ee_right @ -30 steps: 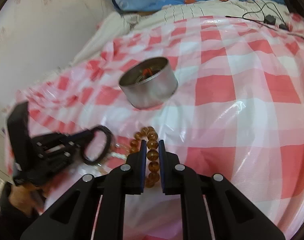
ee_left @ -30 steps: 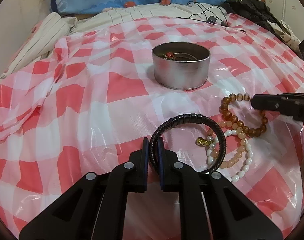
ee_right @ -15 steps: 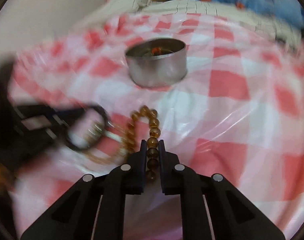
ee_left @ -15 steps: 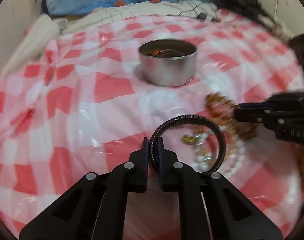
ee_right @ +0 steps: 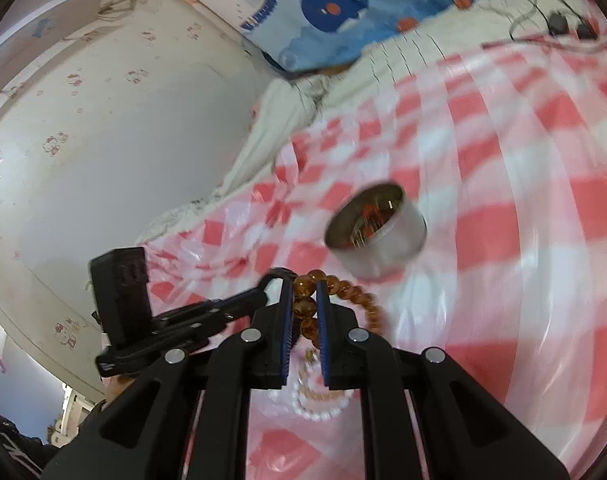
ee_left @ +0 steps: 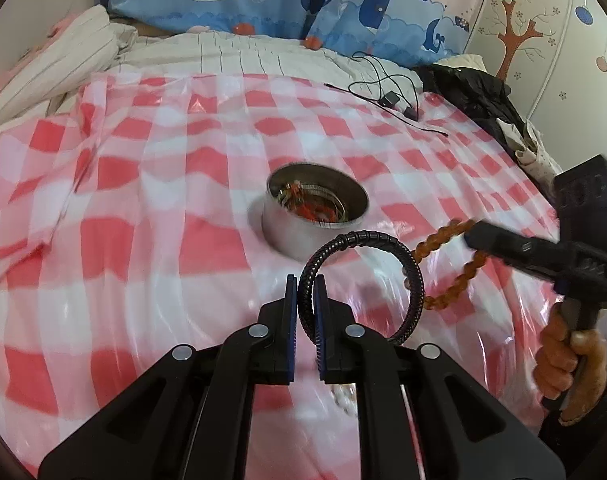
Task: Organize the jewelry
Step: 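Carry the black bangle and amber bracelet over the tin and open both tools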
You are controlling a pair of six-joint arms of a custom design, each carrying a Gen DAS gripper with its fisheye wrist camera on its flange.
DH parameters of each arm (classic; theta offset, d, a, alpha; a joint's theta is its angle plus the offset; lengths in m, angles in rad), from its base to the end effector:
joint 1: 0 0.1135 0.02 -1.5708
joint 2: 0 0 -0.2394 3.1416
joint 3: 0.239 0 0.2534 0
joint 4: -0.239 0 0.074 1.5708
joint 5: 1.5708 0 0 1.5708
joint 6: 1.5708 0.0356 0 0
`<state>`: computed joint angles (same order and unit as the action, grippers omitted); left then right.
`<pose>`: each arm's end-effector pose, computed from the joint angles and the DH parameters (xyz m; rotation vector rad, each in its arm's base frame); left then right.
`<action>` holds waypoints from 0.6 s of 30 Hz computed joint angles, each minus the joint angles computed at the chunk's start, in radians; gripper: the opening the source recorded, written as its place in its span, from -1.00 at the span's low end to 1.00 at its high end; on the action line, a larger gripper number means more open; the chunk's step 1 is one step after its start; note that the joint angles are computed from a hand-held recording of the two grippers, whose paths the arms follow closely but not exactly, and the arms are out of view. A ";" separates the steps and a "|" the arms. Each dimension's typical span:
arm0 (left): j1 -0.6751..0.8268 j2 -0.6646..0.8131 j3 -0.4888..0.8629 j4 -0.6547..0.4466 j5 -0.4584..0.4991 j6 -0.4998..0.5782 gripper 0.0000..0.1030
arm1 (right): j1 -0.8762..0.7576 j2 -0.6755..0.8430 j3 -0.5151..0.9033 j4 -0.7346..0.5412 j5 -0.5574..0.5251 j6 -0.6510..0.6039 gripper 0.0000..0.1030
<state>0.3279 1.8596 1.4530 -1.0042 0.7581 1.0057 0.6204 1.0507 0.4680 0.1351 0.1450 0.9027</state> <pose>0.3430 0.0908 0.2021 0.8973 2.3078 -0.6519 0.1967 0.1342 0.1886 0.3922 2.0749 0.8049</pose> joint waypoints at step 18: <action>-0.105 0.087 0.151 0.072 -0.016 -0.175 -0.87 | -0.182 0.094 0.158 0.018 -0.160 -0.138 -0.76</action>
